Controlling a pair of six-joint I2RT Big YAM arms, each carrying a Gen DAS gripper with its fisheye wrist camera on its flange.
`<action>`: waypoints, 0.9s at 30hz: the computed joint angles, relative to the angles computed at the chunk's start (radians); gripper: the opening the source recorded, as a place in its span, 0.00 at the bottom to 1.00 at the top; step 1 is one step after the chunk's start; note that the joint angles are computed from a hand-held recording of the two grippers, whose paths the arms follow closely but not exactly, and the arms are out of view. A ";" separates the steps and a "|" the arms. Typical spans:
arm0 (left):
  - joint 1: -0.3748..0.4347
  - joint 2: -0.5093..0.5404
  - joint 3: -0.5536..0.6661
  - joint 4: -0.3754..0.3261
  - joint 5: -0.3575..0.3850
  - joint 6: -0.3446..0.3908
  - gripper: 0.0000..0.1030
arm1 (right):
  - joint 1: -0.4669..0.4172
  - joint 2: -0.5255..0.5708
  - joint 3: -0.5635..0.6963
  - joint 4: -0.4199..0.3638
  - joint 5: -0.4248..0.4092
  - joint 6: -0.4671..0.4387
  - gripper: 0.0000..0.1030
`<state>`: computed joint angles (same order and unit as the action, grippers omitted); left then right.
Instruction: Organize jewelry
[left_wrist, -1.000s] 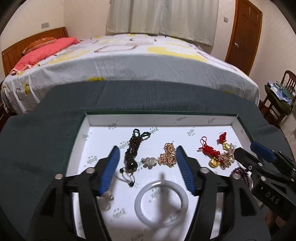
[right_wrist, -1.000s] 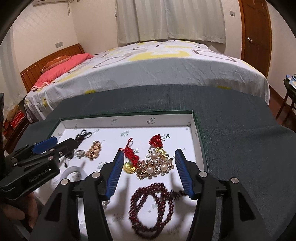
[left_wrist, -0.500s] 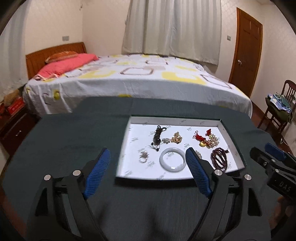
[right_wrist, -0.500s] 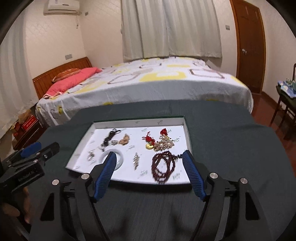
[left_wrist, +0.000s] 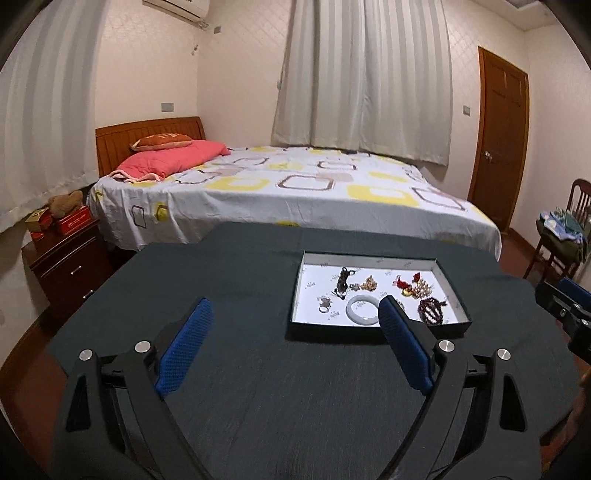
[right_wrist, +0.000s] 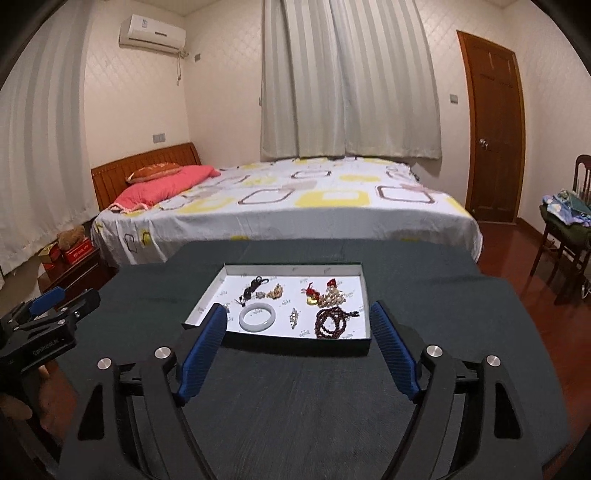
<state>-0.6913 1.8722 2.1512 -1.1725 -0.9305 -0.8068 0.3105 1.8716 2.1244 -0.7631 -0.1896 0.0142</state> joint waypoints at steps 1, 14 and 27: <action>-0.006 -0.008 -0.006 0.004 -0.011 0.001 0.87 | -0.001 -0.011 -0.013 0.007 0.002 0.000 0.75; -0.040 -0.028 -0.010 0.001 -0.048 -0.002 0.88 | 0.003 -0.075 -0.096 0.058 0.032 -0.007 0.75; -0.042 -0.023 -0.001 0.002 -0.049 -0.004 0.88 | 0.004 -0.077 -0.100 0.066 0.032 -0.011 0.75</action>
